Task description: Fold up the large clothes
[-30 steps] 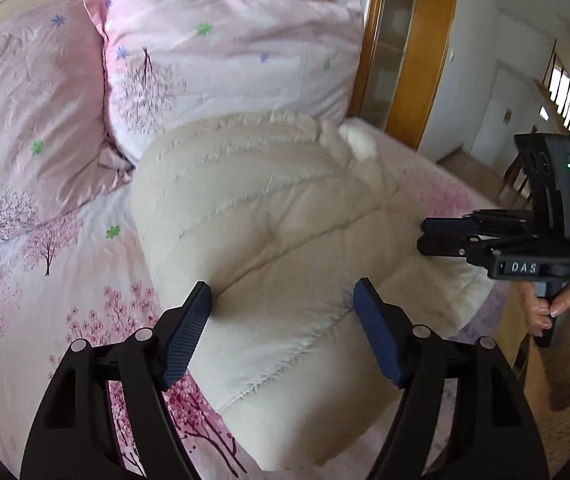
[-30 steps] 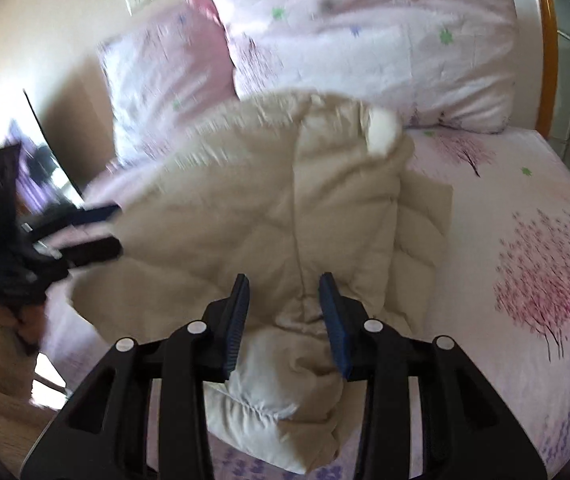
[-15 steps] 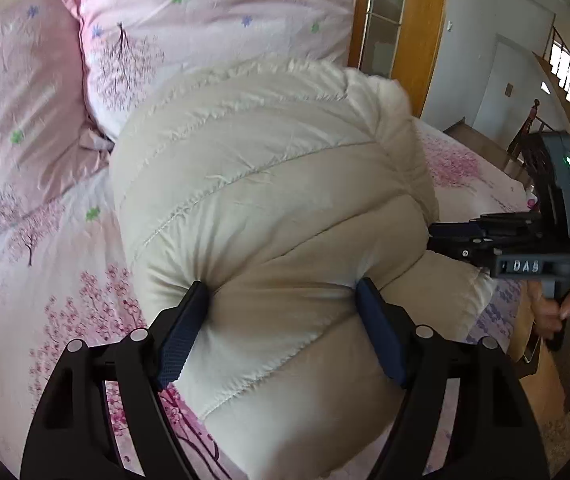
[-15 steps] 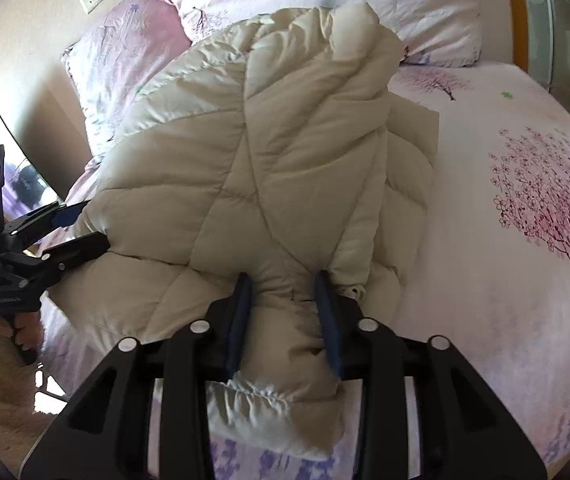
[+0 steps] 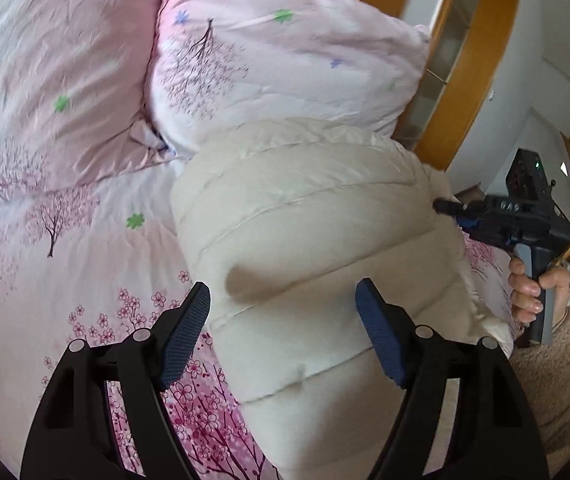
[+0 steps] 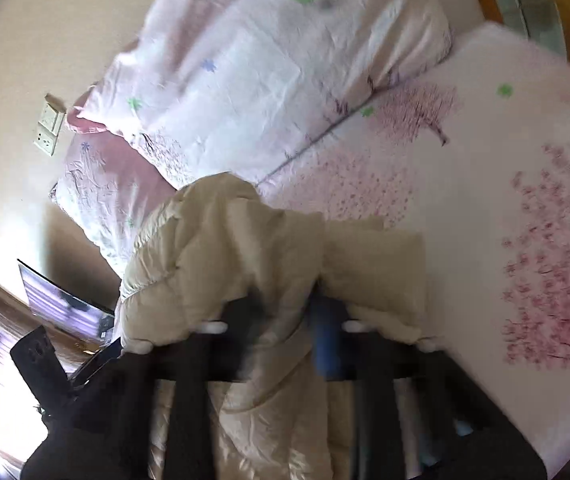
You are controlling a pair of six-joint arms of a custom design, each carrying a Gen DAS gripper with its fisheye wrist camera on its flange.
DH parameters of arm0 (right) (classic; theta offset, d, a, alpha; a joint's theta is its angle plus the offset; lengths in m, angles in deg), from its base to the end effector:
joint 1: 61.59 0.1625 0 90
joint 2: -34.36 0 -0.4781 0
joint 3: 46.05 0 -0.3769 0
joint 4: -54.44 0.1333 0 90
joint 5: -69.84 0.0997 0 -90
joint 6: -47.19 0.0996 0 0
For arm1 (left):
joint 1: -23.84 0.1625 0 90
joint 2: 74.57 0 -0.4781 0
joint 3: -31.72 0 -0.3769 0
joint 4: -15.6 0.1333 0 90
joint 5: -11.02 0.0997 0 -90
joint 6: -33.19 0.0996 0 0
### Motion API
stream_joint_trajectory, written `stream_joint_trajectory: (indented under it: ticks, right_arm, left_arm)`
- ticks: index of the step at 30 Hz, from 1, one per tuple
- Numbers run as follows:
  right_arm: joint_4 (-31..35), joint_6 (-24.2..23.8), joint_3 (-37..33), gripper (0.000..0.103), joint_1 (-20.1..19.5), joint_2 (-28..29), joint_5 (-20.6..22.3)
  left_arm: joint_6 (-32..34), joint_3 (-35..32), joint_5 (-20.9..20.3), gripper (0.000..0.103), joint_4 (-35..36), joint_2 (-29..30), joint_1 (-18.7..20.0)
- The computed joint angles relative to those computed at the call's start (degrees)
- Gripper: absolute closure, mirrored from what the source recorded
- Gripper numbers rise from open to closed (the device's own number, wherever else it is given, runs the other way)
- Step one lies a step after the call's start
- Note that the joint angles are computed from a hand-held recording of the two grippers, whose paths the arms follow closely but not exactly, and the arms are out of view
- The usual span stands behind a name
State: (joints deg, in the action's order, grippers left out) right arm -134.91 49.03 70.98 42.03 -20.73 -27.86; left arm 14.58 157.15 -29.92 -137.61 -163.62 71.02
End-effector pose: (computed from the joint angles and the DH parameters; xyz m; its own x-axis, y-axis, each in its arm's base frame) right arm 0.2555 -0.5452 0.2041 -0.9878 -0.1294 0.0869 -0.1554 0.7765 -0.6106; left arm -0.1392 -0.4570 0.4037 -0.8687 -0.0238 -0.4948 0.3475 0.6826 -0.6429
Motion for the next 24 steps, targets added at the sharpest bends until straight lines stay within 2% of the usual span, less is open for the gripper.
stream_joint_trajectory:
  ticks: [3,7,10,11,12,14,17,19,22,24]
  right_arm:
    - [-0.75,0.74,-0.17,0.089,0.25,1.28,-5.06]
    - [1.54,3.33,-0.45,0.088,-0.66,1.94,-7.14]
    - [3.79,3.46,-1.66,0.079,0.28,2.4,-10.43]
    - [3.44,3.19,-1.62,0.072,0.93,2.36,-12.03]
    - [1.06,1.9,-1.15,0.07,2.3,2.39,-14.84]
    - [-4.73,-1.24,0.74,0.07,3.91,2.19,-16.64]
    - [-10.81,-6.64,4.02,0.07,5.67,1.48,-13.36]
    - [-10.53,-9.57,4.59,0.07,6.85,1.91,-13.2]
    - [-8.5,-12.12,3.98,0.07,8.19,3.56,-16.69]
    - [-7.26,-11.98,2.99,0.071,8.15,4.75,-19.36]
  left_arm:
    - [0.2,0.08,-1.72,0.027,-1.18,0.42,1.02]
    - [1.14,-0.69,-3.85,0.025,-2.23,1.99,2.4]
    - [0.85,-0.97,-4.04,0.025,-2.45,2.47,2.72]
    - [0.68,-0.9,-4.0,0.025,-2.53,2.22,2.57]
    - [0.81,-0.75,-3.62,0.025,-2.84,1.86,2.29]
    - [1.27,-0.62,-2.42,0.025,-3.39,1.44,1.85]
    - [1.33,-1.57,-2.27,0.025,-2.35,1.76,2.26]
    - [1.7,-2.03,-2.47,0.025,-1.82,2.43,2.52]
    - [2.3,-2.47,-1.92,0.025,-1.32,3.54,2.75]
    - [2.4,-2.81,-1.78,0.024,-0.85,3.97,3.0]
